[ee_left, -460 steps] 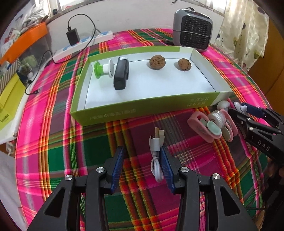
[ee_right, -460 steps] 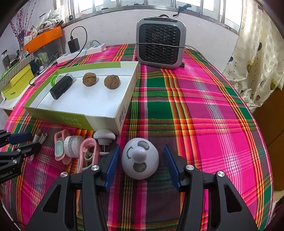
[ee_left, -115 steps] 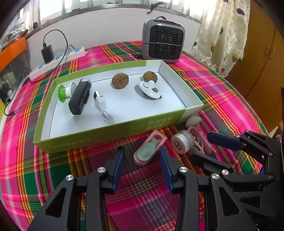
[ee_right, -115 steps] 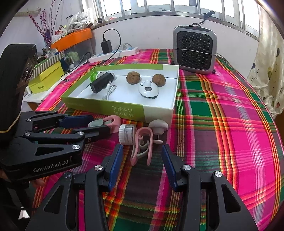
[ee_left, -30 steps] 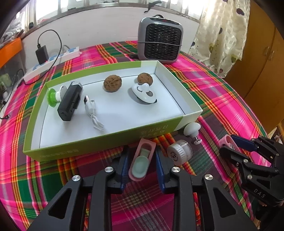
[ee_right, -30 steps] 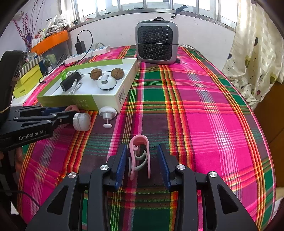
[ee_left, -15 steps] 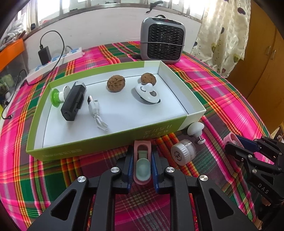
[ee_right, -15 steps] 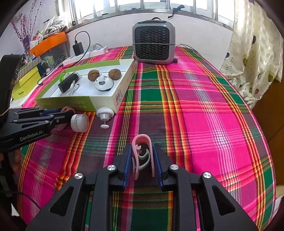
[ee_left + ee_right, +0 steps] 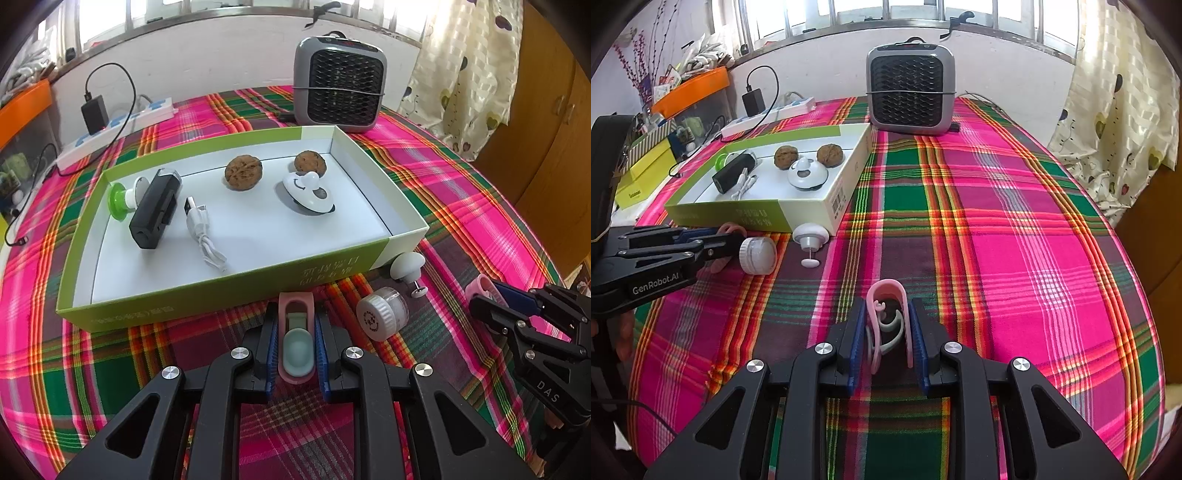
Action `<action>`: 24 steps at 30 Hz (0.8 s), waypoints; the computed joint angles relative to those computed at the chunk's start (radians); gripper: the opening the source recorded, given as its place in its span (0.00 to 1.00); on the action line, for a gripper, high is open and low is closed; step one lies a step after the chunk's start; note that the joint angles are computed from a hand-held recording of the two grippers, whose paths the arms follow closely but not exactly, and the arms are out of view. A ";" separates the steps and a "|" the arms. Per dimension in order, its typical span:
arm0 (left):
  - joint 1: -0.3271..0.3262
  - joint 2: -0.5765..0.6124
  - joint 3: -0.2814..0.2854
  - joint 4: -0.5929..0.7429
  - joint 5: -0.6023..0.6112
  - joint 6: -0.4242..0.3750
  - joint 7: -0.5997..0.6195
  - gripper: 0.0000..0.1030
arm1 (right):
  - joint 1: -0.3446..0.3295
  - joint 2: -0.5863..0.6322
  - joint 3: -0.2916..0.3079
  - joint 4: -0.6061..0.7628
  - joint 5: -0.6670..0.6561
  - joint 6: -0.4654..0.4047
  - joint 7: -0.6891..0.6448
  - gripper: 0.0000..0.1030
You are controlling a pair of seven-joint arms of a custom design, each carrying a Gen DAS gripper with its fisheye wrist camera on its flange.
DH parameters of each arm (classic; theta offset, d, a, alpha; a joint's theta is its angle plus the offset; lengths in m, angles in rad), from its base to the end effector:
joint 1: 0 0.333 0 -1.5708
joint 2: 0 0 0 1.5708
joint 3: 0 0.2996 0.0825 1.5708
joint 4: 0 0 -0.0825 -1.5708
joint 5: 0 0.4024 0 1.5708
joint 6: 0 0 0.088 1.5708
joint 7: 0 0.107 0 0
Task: Organize objects
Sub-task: 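Carry both pink clips over the white tray with both grippers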
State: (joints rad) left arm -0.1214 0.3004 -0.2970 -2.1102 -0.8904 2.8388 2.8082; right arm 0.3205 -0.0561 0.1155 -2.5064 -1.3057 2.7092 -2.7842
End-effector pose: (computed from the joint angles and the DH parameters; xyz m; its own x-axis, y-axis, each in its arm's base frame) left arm 0.5731 -0.2070 0.2808 -0.7438 -0.6643 0.0741 -0.5712 0.5741 -0.5866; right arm 0.4193 0.2322 0.2815 -0.3103 -0.9493 -0.0499 -0.7201 0.2690 -0.6396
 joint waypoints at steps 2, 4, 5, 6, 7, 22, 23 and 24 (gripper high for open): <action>0.000 -0.001 0.003 -0.001 0.004 0.001 -0.003 0.15 | 0.001 -0.001 0.001 0.000 -0.002 -0.001 0.002 0.24; 0.001 -0.004 0.002 -0.005 0.001 0.003 -0.003 0.15 | 0.003 -0.001 0.002 0.003 0.002 -0.006 -0.004 0.24; 0.003 -0.005 0.003 -0.005 -0.001 0.002 -0.003 0.15 | 0.004 -0.002 0.003 0.003 0.003 -0.008 -0.005 0.24; 0.005 -0.008 0.001 -0.008 -0.007 0.002 0.001 0.15 | 0.005 -0.003 0.004 0.004 0.001 -0.010 -0.005 0.24; 0.006 -0.009 0.001 -0.009 -0.011 0.002 0.003 0.15 | 0.006 -0.005 0.004 0.005 0.001 -0.012 -0.005 0.24; 0.013 -0.078 0.008 -0.042 -0.133 -0.009 0.103 0.15 | 0.017 -0.019 0.016 0.037 -0.005 -0.035 -0.037 0.24; 0.013 -0.082 0.010 -0.042 -0.142 -0.011 0.111 0.15 | 0.018 -0.018 0.017 0.042 -0.007 -0.036 -0.040 0.24; 0.013 -0.086 0.011 -0.043 -0.152 -0.010 0.118 0.15 | 0.018 -0.017 0.017 0.047 -0.011 -0.036 -0.042 0.24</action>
